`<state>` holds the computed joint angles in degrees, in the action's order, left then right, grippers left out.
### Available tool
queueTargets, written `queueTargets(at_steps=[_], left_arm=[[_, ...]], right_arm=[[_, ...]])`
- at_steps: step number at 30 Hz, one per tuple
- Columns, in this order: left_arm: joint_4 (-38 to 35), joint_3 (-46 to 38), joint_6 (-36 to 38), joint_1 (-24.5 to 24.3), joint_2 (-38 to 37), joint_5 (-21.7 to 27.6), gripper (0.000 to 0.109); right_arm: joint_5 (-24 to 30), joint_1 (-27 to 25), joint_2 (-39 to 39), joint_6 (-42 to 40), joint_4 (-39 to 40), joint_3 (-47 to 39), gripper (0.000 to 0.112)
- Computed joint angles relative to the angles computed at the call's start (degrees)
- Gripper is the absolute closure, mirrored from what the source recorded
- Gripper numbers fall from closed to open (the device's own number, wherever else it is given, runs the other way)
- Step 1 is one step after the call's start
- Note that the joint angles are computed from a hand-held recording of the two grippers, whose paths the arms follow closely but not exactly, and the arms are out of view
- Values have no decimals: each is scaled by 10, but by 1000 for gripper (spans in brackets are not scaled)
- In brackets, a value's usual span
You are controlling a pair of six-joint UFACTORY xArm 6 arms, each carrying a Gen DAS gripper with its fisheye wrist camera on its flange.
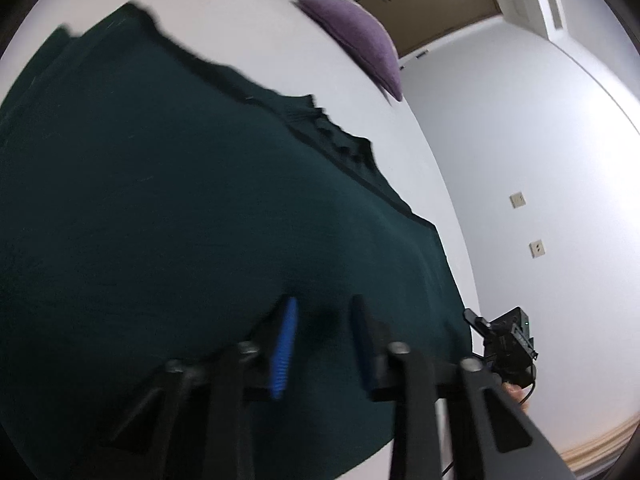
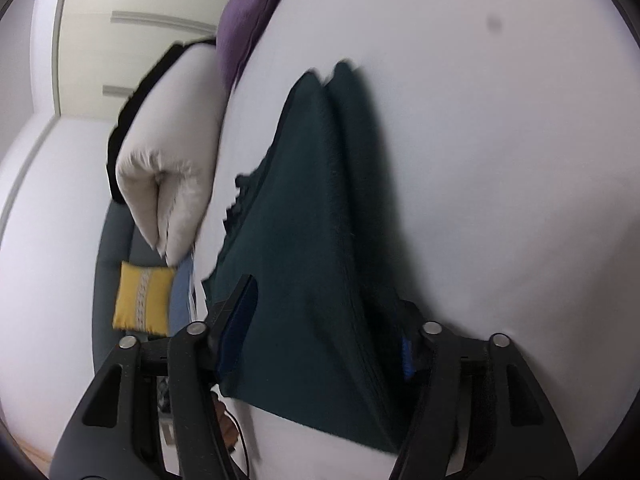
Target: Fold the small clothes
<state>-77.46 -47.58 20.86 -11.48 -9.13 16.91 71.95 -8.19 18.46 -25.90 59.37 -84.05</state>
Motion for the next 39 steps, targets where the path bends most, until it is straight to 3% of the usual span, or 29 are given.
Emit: queueTargets(at_steps=[2,3,6,9,16,19,21,24,27,30,33,39], left_arm=[[-15,5,13,5,1,3,103],[-22,8,17,8,2,6,103],[-70,8,62,17,3,23,103],[-39,7,43,12,3,13,103],[-56,17,62,20,-14,19,104],[-70,31,74,20,-40,7,87],[-108,45,103,25,-69,-11,63],[-124,62,106,44,-99,-23,41],[-151,68,116,81,-108,14,39],[-107,56,86,94,-95,40,37],[-60,18,52,91,-58,50,30],[23,-34,-16,79,-6,69,30]], right_arm=[[-5,9,18,12,4,-18,75],[-16,13,21,16,3,-18,85],[-63,27,14,18,-4,2,100],[-106,46,1,24,-23,15,100],[-228,144,-77,73,-208,35,101],[-259,209,-103,85,-285,34,101],[-262,266,-114,69,-298,29,100],[-251,343,-107,28,-322,20,101],[-236,394,-68,35,-386,2,101],[-269,413,-60,48,-431,22,100],[-295,413,-68,29,-427,42,100],[-335,414,-96,-14,-455,78,96]])
